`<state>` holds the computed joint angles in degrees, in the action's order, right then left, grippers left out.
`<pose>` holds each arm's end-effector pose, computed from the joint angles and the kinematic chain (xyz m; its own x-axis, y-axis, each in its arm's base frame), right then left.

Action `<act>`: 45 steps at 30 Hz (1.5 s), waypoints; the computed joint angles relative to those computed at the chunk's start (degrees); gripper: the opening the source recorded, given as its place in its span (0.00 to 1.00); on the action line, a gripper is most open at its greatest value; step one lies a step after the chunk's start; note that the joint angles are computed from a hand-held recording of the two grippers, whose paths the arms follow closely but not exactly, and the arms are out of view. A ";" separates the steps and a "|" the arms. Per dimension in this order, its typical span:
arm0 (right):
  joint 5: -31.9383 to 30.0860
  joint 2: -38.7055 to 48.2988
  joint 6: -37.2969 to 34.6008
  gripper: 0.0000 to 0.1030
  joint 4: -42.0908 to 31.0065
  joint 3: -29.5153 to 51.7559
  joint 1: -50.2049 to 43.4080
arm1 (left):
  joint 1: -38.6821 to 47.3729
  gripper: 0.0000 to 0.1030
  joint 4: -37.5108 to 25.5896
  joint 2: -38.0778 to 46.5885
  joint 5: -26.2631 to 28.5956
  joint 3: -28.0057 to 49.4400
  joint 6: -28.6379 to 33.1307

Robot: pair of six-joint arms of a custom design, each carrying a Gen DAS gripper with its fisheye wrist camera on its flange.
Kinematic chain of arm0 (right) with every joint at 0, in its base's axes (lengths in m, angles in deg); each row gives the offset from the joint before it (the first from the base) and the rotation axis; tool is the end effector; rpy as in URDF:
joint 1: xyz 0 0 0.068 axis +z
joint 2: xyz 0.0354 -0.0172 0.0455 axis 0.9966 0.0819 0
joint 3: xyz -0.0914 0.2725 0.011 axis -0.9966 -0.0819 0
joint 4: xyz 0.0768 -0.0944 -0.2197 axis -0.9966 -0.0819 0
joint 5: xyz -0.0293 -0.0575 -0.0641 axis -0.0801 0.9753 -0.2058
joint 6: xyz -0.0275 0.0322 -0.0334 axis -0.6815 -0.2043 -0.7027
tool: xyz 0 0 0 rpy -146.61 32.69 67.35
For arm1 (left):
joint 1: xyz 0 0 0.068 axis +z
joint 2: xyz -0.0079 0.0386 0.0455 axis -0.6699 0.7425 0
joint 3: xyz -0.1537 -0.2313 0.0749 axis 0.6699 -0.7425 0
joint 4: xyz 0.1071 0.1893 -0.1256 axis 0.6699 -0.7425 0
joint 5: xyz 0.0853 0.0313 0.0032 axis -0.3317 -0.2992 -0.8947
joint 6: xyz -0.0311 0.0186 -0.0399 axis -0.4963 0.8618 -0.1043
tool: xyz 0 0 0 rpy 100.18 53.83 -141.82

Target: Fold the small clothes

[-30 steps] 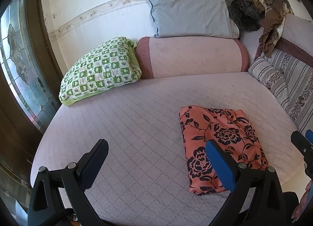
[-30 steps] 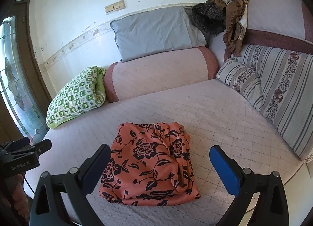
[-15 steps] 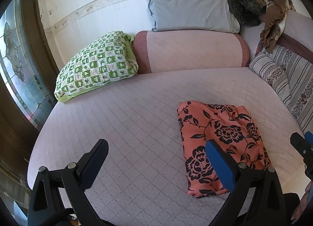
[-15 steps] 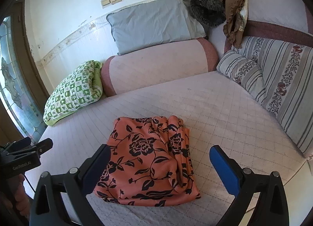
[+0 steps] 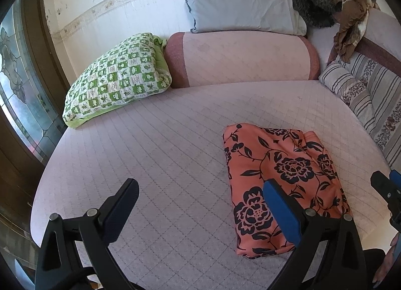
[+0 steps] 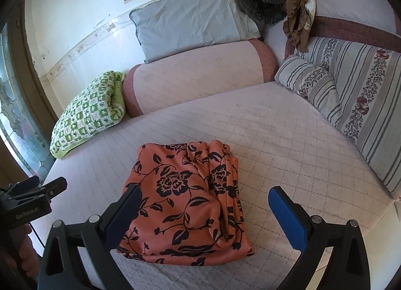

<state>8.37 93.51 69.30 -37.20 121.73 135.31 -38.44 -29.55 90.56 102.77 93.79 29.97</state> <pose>0.1793 0.1698 0.1496 -0.2994 0.5706 -0.7647 0.7189 0.6619 0.2124 0.3749 0.0080 0.1836 -0.4765 0.5452 -0.6897 0.6709 0.7325 0.1156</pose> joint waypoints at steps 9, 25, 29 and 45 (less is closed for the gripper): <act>-0.47 -0.19 -3.44 0.99 2.85 -0.65 -1.99 | 0.17 0.96 -0.95 1.22 0.88 2.15 -1.35; -2.03 0.80 -9.48 0.99 10.35 -2.20 -5.68 | -0.32 0.96 -0.53 4.41 -0.75 4.37 -1.81; -3.59 0.40 -12.49 0.99 15.20 -4.55 -8.05 | -1.45 0.96 -0.07 6.03 -1.94 5.14 -2.33; -15.82 0.99 -25.96 0.99 38.82 -16.86 -22.60 | -8.86 0.96 2.93 15.38 -10.57 8.08 -4.76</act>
